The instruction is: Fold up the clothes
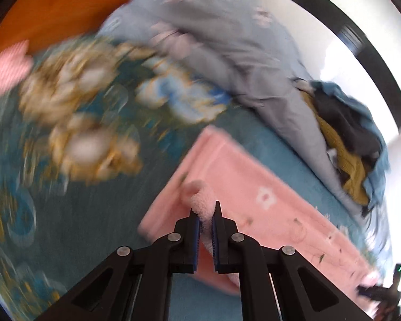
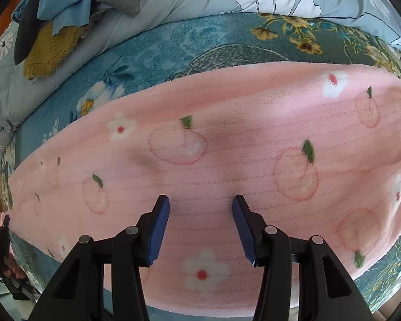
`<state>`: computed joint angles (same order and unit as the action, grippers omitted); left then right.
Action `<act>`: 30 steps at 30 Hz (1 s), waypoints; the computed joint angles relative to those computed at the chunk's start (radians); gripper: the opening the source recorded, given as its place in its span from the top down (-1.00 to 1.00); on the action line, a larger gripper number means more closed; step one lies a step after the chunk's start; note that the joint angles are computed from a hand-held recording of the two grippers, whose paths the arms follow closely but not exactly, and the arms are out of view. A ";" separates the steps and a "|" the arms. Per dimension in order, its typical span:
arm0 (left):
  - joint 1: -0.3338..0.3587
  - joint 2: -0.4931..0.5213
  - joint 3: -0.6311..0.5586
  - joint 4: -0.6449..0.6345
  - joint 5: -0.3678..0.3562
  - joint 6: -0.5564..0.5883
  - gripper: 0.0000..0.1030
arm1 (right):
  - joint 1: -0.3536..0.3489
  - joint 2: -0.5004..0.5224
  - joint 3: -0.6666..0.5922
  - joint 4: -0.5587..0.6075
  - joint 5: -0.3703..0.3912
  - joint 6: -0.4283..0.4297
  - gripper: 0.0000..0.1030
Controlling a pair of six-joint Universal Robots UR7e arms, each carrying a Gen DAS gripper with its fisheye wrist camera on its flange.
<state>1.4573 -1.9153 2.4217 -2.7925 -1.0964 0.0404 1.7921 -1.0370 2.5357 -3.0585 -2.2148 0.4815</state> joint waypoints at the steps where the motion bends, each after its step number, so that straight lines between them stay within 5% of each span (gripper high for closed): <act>1: -0.022 -0.002 -0.009 -0.018 -0.008 0.026 0.85 | 0.004 -0.007 -0.001 0.004 0.001 0.003 0.02; 5: 0.012 -0.029 -0.017 -0.075 -0.067 0.005 0.85 | 0.023 -0.040 -0.005 0.011 -0.001 -0.004 0.02; 11: 0.235 0.083 -0.012 -0.051 -0.112 -0.074 0.85 | 0.027 -0.037 0.012 0.005 0.005 0.012 0.02; 19: 0.209 0.044 -0.052 0.050 -0.125 -0.095 0.70 | 0.019 -0.059 0.043 -0.027 0.002 0.011 0.02; 20: 0.207 0.035 -0.058 0.052 -0.140 -0.084 0.62 | 0.017 -0.067 0.048 -0.027 0.003 0.006 0.02; 22: 0.197 0.045 -0.087 0.053 -0.153 -0.057 0.02 | 0.014 -0.076 0.053 -0.028 0.001 -0.004 0.02; 23: 0.189 0.066 -0.111 0.052 -0.151 -0.040 -0.03 | 0.012 -0.082 0.055 -0.029 0.001 -0.011 0.02; 30: 0.140 0.253 -0.280 0.143 -0.124 0.041 -0.04 | -0.016 -0.065 0.040 -0.056 -0.006 -0.034 0.02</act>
<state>1.5972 -1.6624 2.1417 -2.6494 -1.2209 0.0819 1.7763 -1.1016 2.5762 -3.1150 -2.2207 0.4475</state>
